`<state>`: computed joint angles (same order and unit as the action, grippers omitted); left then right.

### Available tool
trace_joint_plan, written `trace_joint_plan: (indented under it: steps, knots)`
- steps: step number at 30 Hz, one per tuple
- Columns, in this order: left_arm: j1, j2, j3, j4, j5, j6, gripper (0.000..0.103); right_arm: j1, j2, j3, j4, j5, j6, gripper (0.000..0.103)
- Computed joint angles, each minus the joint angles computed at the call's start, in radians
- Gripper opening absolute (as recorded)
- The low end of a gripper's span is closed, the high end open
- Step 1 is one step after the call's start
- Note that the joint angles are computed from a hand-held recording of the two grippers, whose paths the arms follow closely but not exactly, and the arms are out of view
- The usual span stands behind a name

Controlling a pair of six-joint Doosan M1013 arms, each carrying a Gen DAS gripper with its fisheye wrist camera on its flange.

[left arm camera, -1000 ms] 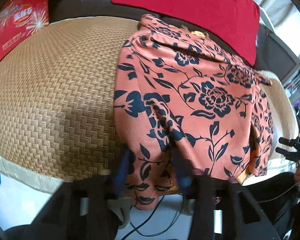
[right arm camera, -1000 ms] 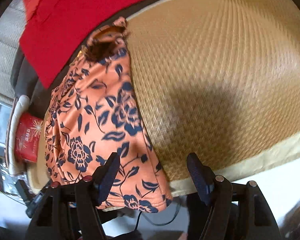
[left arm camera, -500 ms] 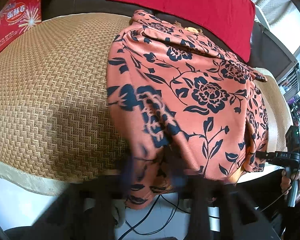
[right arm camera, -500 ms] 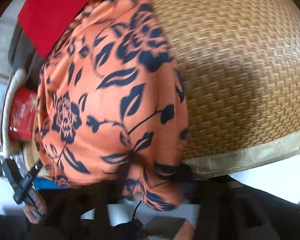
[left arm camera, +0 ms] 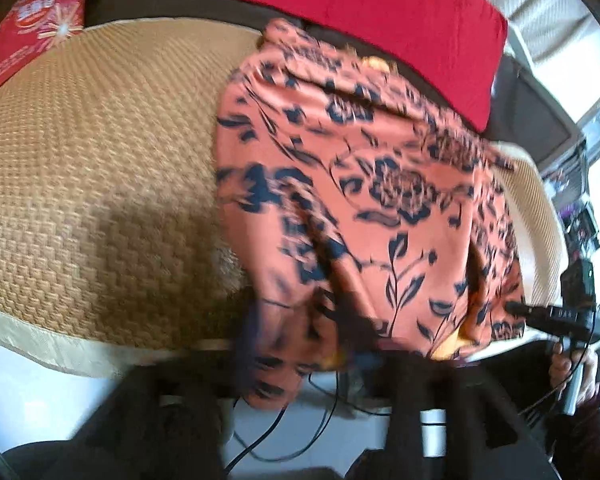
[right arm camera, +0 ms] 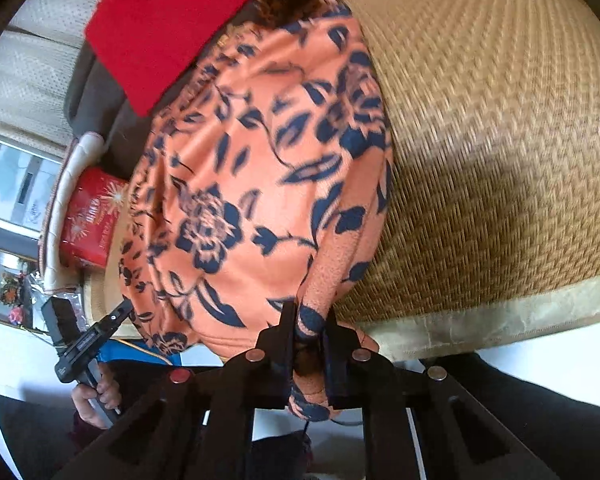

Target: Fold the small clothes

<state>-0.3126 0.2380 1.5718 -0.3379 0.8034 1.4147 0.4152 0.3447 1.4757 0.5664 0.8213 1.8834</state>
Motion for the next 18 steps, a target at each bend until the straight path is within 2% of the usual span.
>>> trace_joint_plan:
  steps: [1, 4, 5, 6, 7, 8, 9, 10, 11, 13, 15, 16, 17, 18]
  knots:
    - [-0.004, 0.004, -0.004, 0.002, 0.014, 0.001, 0.084, 0.001, -0.002, 0.002, 0.0, 0.005, 0.014, 0.016]
    - [-0.008, 0.009, -0.005, -0.006, 0.02, 0.021, 0.084, -0.003, 0.007, -0.001, -0.003, 0.021, 0.069, 0.026]
    - [-0.009, 0.011, -0.005, -0.015, 0.019, 0.032, 0.084, -0.003, 0.01, -0.001, -0.012, 0.02, 0.086, 0.04]
    - [-0.01, 0.014, -0.006, -0.019, 0.021, 0.036, 0.076, 0.007, 0.01, -0.003, -0.036, 0.016, 0.12, 0.073]
    - [-0.008, 0.017, -0.007, -0.031, 0.026, 0.043, 0.066, 0.01, 0.011, -0.004, -0.057, 0.014, 0.143, 0.084]
    - [-0.008, 0.022, -0.01, -0.044, 0.032, 0.051, 0.044, 0.014, 0.006, 0.002, -0.088, -0.008, 0.17, 0.086]
    - [-0.006, 0.025, -0.011, -0.053, 0.039, 0.055, 0.032, 0.014, 0.002, 0.007, -0.091, -0.02, 0.168, 0.086]
    - [-0.003, 0.025, -0.007, -0.059, 0.035, 0.052, 0.028, 0.013, 0.005, 0.009, -0.077, -0.027, 0.151, 0.086]
    - [0.001, 0.023, -0.004, -0.074, 0.032, 0.056, 0.021, 0.013, 0.016, -0.003, -0.086, 0.003, 0.172, 0.084]
    - [0.014, 0.02, 0.004, -0.13, 0.025, 0.078, 0.017, 0.012, 0.043, -0.02, -0.1, 0.05, 0.205, 0.066]
    - [0.027, 0.015, 0.014, -0.183, 0.018, 0.099, 0.011, 0.016, 0.065, -0.039, -0.121, 0.1, 0.239, 0.035]
    - [0.032, 0.013, 0.019, -0.203, 0.016, 0.107, 0.01, 0.013, 0.06, -0.03, -0.079, 0.085, 0.204, 0.026]
    - [0.038, 0.009, 0.024, -0.226, 0.011, 0.114, 0.006, 0.013, 0.056, -0.028, -0.065, 0.074, 0.181, 0.014]
    - [0.046, 0.006, 0.03, -0.254, 0.005, 0.124, 0.006, 0.018, 0.046, -0.024, -0.06, 0.051, 0.148, 0.013]
